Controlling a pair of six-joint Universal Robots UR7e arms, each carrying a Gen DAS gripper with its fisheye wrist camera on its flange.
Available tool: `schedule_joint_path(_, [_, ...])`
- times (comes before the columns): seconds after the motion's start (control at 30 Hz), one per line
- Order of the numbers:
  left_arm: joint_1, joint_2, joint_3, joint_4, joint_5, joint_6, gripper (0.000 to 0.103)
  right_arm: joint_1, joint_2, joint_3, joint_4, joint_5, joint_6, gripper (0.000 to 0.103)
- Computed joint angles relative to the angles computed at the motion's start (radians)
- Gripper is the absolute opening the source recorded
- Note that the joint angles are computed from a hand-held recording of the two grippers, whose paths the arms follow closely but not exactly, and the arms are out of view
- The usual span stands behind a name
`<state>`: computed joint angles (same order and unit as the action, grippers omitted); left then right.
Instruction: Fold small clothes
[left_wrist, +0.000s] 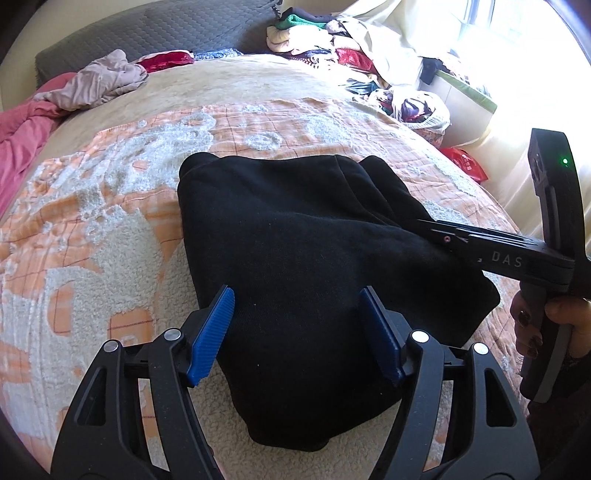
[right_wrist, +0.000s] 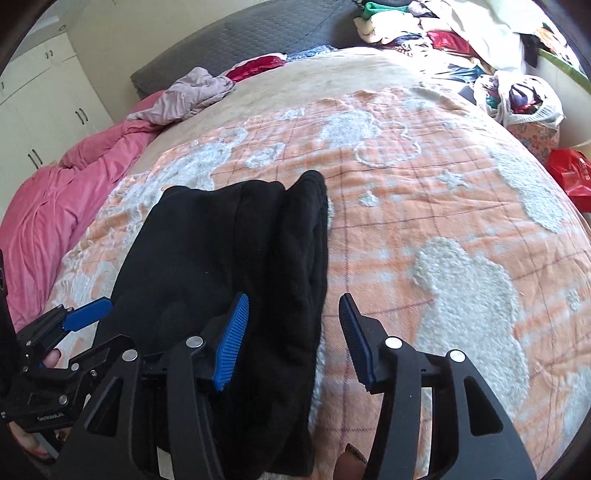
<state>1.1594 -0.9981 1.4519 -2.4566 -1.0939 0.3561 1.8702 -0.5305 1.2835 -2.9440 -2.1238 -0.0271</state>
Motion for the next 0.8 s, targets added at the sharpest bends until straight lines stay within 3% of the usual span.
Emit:
schedule_joint_path(0.1, [0.001,-0.013,0.008,0.003,-0.012,-0.010,0.062,0.000,-0.026,0.048,-0.060,0.020,0.021,0.062])
schedule_joint_path(0.23, [0.002,-0.033,0.023,0.009,-0.026,-0.023,0.064,0.024,-0.034,0.088,-0.174,-0.010,-0.012,0.074])
schedule_joint_path(0.37, [0.000,-0.058,0.041,0.002,-0.036,-0.030,0.066,0.054,-0.035,0.135,-0.321,-0.041,-0.079,0.095])
schedule_joint_path(0.6, [-0.009,-0.118,0.102,-0.058,-0.032,-0.014,0.082,0.097,-0.019,0.213,-0.578,-0.071,-0.189,0.098])
schedule_joint_path(0.67, [-0.010,-0.136,0.118,-0.074,-0.035,-0.015,0.094,0.106,-0.020,0.242,-0.653,-0.061,-0.209,0.098])
schedule_joint_path(0.8, [-0.010,-0.173,0.154,-0.116,-0.036,-0.023,0.093,0.124,-0.020,0.301,-0.779,-0.054,-0.236,0.098])
